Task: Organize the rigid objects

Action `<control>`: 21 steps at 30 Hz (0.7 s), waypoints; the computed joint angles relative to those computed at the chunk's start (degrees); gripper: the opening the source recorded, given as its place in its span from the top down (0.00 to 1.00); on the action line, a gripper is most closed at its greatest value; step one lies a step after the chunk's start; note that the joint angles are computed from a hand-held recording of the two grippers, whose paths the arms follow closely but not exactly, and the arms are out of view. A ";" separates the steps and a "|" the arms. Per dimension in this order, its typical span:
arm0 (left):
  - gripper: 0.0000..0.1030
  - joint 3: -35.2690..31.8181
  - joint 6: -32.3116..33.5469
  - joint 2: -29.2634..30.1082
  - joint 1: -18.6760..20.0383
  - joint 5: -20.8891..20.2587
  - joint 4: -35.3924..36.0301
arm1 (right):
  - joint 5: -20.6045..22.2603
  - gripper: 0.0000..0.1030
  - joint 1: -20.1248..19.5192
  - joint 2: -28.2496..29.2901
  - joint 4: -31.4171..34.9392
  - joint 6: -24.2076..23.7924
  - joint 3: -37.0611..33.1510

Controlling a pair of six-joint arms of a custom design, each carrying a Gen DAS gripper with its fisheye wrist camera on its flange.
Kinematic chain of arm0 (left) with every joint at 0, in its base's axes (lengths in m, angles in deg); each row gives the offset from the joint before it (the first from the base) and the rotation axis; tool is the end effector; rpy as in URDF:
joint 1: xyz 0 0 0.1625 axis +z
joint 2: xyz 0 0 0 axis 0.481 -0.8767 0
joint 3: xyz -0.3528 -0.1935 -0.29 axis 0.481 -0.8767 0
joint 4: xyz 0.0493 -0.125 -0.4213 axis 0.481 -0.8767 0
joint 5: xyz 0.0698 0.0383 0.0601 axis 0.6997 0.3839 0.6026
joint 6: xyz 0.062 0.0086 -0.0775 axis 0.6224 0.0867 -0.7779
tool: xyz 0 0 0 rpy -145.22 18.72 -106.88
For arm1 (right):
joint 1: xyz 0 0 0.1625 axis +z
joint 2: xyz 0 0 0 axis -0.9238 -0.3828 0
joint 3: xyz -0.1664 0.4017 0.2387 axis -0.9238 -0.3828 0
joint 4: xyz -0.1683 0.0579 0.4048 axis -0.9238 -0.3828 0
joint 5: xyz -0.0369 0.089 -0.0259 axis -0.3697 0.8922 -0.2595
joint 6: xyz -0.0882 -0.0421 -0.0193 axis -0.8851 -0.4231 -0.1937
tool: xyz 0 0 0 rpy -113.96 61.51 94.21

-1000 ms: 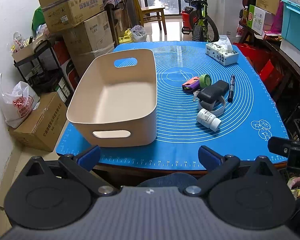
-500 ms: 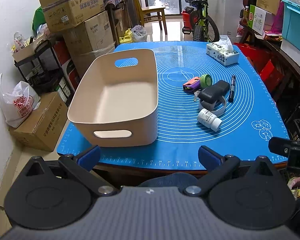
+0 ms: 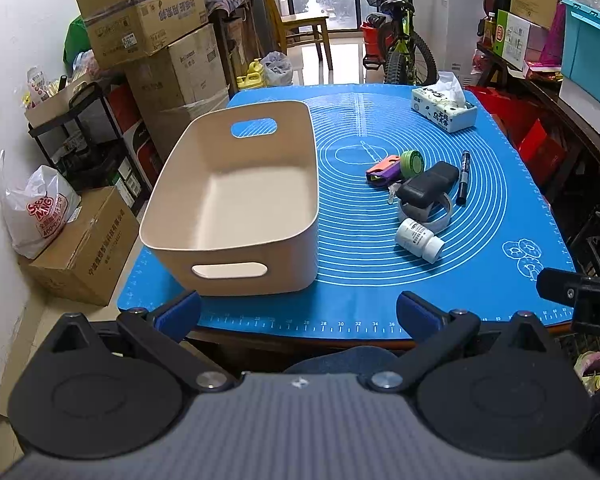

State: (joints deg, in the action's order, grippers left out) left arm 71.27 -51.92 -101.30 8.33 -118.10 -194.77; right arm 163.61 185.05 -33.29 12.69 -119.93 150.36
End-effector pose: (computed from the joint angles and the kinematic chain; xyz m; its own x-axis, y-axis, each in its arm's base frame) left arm -0.3041 -0.4910 0.2063 -0.5402 0.4115 -0.7341 0.7486 0.6334 -0.1959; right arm 0.2643 -0.4086 0.2158 -0.7371 0.4507 0.5036 -0.1538 0.6137 -0.7744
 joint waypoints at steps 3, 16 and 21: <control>0.00 -0.17 0.36 -0.38 -0.07 0.27 0.19 | 0.51 0.02 0.22 -0.15 -1.18 -1.15 -0.01; 0.00 -3.16 5.34 -0.43 1.74 0.84 -3.85 | 2.83 0.02 1.50 -0.25 -6.65 -9.06 -2.30; 0.01 -5.73 7.93 0.54 3.82 1.14 -5.22 | 3.36 0.02 1.00 0.54 -9.16 -14.02 -4.39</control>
State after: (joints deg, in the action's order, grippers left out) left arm 65.53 -43.99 -100.76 12.15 -116.96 -199.99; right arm 166.96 186.04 -32.75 3.53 -133.95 145.97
